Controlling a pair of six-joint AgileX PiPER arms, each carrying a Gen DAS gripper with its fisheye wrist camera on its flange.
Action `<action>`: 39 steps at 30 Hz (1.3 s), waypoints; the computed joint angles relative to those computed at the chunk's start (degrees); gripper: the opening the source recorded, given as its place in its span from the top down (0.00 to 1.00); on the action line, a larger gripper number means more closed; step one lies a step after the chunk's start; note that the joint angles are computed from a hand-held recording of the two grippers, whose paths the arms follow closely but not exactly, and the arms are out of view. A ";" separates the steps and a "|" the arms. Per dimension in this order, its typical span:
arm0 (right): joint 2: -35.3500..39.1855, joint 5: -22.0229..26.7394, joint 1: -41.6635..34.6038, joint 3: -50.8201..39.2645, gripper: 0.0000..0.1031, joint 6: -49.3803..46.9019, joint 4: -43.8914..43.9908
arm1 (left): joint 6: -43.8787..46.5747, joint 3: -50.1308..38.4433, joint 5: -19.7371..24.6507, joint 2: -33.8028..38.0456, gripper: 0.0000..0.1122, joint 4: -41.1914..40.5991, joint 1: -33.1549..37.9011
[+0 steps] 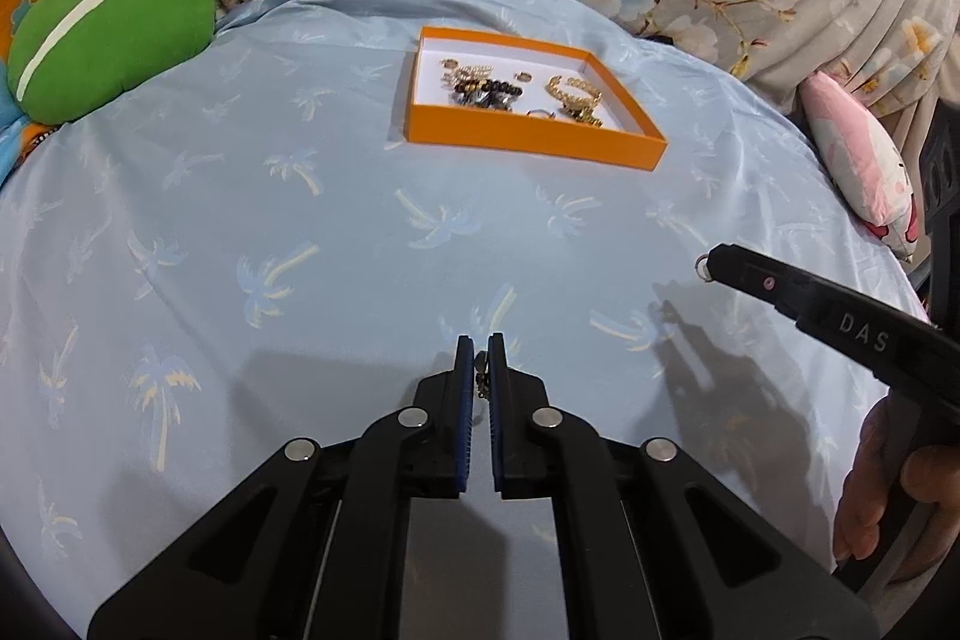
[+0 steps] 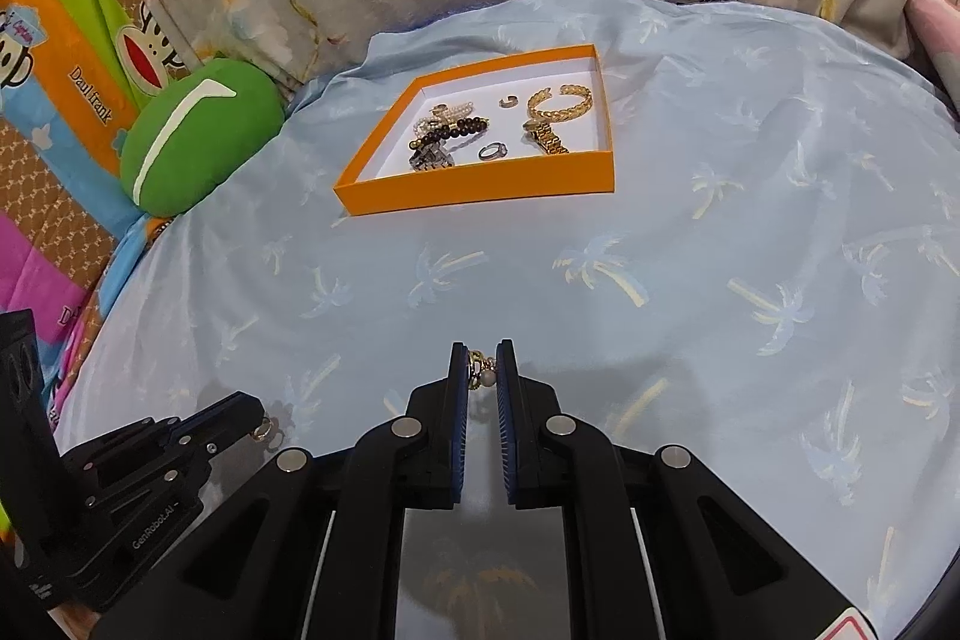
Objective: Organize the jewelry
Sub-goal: 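Carry both gold earrings over the orange box, then open both tools to release the earrings into the box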
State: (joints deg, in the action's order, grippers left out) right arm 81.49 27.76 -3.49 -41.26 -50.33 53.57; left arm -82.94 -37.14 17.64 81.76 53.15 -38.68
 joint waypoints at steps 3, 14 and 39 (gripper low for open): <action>-1.12 1.06 -0.89 -0.50 0.91 -0.29 0.24 | 3.15 -1.69 0.94 -0.52 0.97 -2.53 -0.27; 3.20 3.31 -2.10 -10.46 0.91 -0.34 0.51 | 15.97 -13.98 0.24 5.21 0.97 -8.81 4.90; 42.57 5.16 6.04 -58.63 0.91 22.96 -18.46 | 49.90 -58.61 3.68 40.64 0.97 -34.59 16.43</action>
State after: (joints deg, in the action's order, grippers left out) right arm 124.06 32.93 2.56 -99.89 -27.37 35.11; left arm -33.04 -95.75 21.33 122.40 18.56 -22.25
